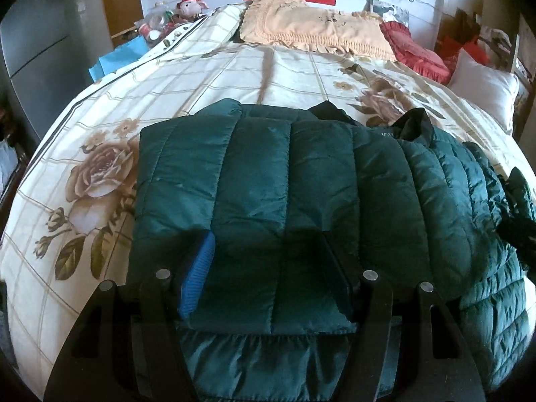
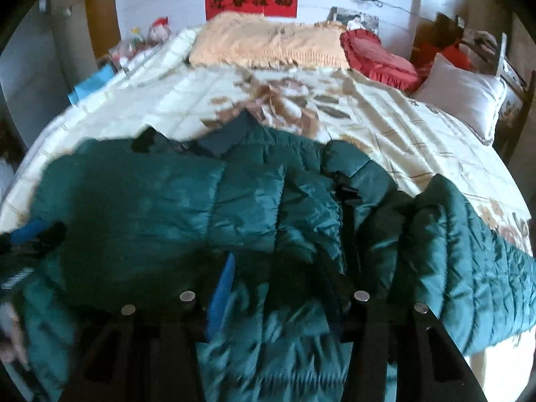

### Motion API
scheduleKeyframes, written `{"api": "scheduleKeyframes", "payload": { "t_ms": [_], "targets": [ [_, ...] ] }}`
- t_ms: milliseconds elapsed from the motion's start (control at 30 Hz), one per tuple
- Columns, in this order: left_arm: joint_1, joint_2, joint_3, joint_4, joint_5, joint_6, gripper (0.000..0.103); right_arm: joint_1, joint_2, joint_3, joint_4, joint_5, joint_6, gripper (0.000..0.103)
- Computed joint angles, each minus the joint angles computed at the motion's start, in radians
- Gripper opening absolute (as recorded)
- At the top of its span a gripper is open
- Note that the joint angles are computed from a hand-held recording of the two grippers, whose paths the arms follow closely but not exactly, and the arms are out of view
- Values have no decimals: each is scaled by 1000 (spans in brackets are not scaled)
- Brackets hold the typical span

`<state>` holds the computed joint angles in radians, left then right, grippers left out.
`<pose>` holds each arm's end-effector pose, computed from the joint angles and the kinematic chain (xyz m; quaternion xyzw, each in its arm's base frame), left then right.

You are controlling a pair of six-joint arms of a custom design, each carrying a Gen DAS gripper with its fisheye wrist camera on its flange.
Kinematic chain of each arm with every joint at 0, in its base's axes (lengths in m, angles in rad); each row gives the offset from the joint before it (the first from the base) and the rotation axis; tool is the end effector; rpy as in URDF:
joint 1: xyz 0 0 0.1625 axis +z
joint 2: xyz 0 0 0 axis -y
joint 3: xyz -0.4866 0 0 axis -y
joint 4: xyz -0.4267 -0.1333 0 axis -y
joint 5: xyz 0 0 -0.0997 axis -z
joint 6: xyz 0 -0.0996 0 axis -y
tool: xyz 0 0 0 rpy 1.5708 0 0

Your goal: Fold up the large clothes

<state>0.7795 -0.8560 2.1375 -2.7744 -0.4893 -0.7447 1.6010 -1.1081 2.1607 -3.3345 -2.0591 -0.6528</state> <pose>-0.2260 -0.5344 0.0666 0.0400 0.8560 -0.3333 0.3932 0.1035 -0.5586 0.2257 0.2254 -0.8853 0.2521 0.3192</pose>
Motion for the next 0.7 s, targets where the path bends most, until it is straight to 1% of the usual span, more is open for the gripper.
{"api": "scheduleKeyframes", "payload": {
  "t_ms": [67,133,267,367,500,533,600,700],
  "targets": [
    [0,0,0,-1,0,-3,64,1,-29,32,-13,28,-4,47],
    [0,0,2,-3,0,0,64,-3,-34,46,-11,26,2,47],
    [-1,-7,4,1,-6,5,64,-24,26,37,-34,-41,-13,47],
    [-11,-28,13,32,-13,-23,64,-28,37,36,-50,-37,-21,47],
    [-40,-57,44,3,-27,-30,64,-32,-34,58,20,7,41,47],
    [-51,-61,52,-6,-25,-30,64,-32,-44,66,19,9,46,47],
    [-69,-62,64,-19,-25,-37,64,-33,-74,90,16,14,48,51],
    [-91,-63,80,-37,-39,-51,64,-38,-111,122,26,26,52,52]
  ]
}}
